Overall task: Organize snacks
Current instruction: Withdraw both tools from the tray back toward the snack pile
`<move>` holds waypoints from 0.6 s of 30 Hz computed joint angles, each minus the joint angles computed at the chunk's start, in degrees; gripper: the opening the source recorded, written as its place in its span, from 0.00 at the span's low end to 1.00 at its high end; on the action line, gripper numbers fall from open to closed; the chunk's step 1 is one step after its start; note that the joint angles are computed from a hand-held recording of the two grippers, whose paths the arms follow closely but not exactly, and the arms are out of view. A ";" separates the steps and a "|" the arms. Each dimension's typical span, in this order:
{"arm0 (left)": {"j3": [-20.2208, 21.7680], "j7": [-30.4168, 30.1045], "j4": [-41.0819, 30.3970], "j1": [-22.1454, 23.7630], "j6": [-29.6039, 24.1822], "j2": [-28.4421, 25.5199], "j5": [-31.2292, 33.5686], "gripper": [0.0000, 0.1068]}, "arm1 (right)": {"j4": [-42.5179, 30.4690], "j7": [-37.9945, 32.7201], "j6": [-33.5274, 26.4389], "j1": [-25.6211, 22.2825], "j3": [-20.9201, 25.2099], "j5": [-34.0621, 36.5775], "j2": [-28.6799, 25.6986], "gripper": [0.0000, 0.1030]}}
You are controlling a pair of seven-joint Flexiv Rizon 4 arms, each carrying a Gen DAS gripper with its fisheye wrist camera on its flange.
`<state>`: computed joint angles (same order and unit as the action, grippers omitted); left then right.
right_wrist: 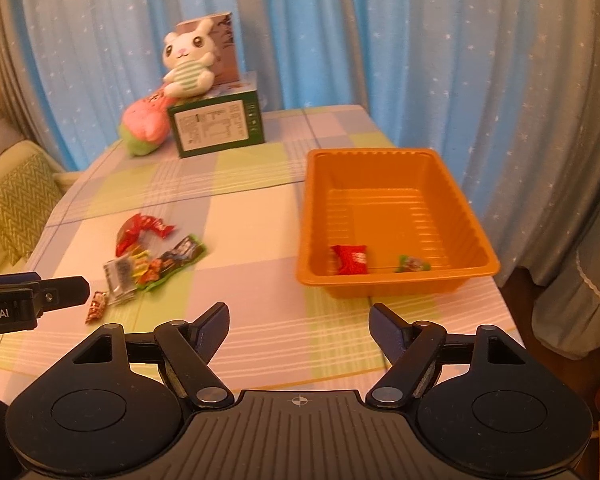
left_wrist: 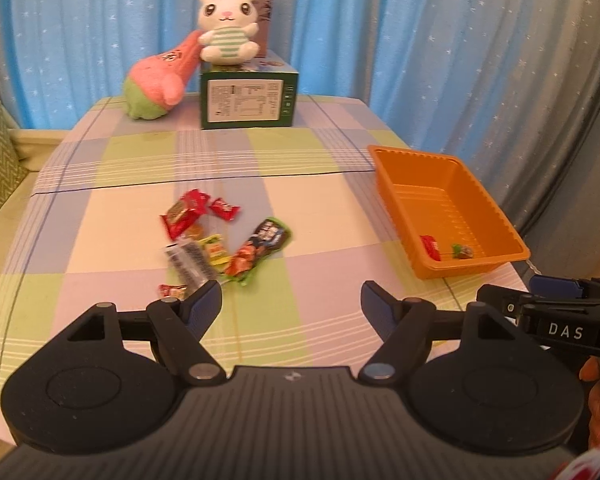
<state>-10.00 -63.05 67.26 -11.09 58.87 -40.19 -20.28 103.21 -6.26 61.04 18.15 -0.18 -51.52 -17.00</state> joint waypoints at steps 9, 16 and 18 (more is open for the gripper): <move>0.81 -0.35 1.27 0.95 0.80 0.62 0.46 0.70 | -2.30 -2.52 -0.33 1.09 0.08 1.60 -2.10 0.76; 1.52 -1.04 1.87 1.38 0.94 0.73 1.20 0.70 | -3.21 -3.36 -0.26 1.84 -0.33 2.75 -3.12 0.76; 1.67 -1.25 2.01 1.55 1.03 0.71 1.36 0.70 | -3.32 -3.75 -0.03 1.96 -0.34 3.12 -3.32 0.76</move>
